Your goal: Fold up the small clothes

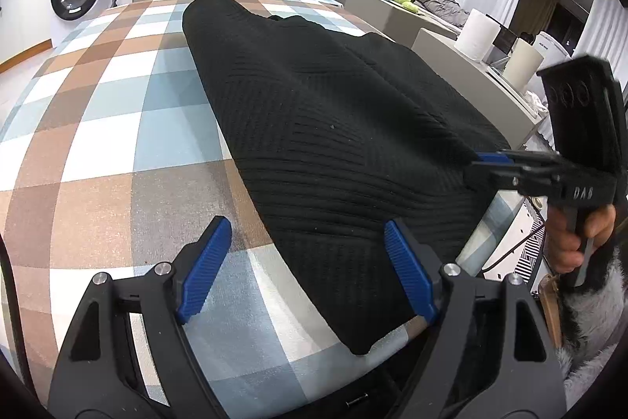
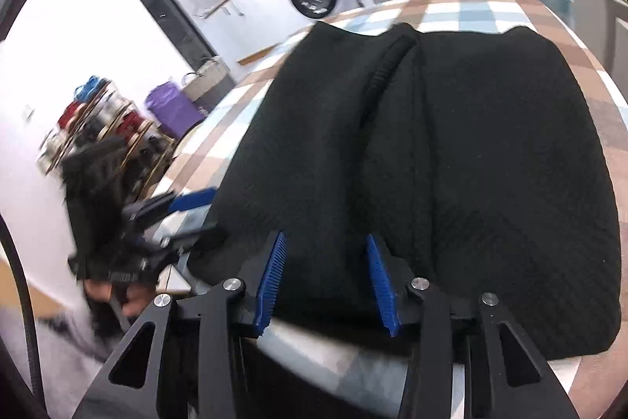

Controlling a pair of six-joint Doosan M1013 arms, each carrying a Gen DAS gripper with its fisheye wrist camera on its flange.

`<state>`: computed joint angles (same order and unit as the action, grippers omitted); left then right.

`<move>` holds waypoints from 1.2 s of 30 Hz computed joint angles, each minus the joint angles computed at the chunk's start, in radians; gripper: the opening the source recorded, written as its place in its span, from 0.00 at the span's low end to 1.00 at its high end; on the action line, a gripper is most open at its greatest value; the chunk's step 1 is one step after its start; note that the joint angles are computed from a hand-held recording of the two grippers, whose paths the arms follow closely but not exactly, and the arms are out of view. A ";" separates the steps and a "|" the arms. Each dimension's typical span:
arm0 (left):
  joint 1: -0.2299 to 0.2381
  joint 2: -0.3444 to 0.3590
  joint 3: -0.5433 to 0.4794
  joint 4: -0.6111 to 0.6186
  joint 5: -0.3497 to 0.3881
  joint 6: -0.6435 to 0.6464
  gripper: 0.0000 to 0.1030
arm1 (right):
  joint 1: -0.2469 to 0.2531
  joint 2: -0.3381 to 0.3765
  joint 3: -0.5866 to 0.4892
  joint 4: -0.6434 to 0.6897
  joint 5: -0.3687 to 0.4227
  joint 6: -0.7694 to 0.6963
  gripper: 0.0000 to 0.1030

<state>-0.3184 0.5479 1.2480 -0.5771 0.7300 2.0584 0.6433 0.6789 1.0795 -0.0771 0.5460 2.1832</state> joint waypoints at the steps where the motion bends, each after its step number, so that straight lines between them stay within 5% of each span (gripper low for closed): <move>1: 0.000 0.001 -0.001 0.000 0.000 -0.001 0.76 | 0.007 0.000 0.007 -0.074 -0.005 0.046 0.36; 3: -0.001 0.002 -0.003 0.006 -0.001 -0.007 0.76 | 0.008 0.012 -0.009 -0.081 0.009 0.034 0.10; 4: -0.001 0.001 -0.002 0.008 -0.004 -0.012 0.76 | 0.008 0.012 -0.008 -0.076 -0.005 0.030 0.07; 10: 0.006 -0.008 0.006 -0.038 -0.020 -0.006 0.76 | 0.023 -0.037 0.022 -0.143 -0.088 0.103 0.05; 16: 0.005 -0.006 0.002 -0.019 -0.011 -0.013 0.76 | 0.026 -0.007 -0.014 -0.138 0.089 0.148 0.05; 20: -0.001 -0.002 -0.001 0.003 -0.003 -0.023 0.76 | 0.024 -0.002 -0.008 -0.137 0.107 0.154 0.05; 25: -0.004 0.000 -0.002 0.007 -0.004 -0.029 0.76 | 0.035 -0.031 0.022 -0.267 0.064 0.265 0.20; 27: -0.003 0.003 -0.005 0.002 -0.005 -0.036 0.76 | 0.043 -0.061 0.071 -0.468 0.036 0.490 0.48; 28: -0.002 0.007 -0.010 -0.001 -0.002 -0.042 0.76 | 0.049 -0.071 0.089 -0.587 0.055 0.620 0.52; 32: 0.005 0.028 -0.044 -0.027 0.014 -0.090 0.76 | 0.053 -0.081 0.097 -0.754 0.238 0.825 0.52; 36: 0.012 0.059 -0.090 -0.075 0.045 -0.140 0.70 | 0.035 -0.085 0.112 -0.724 0.269 0.857 0.52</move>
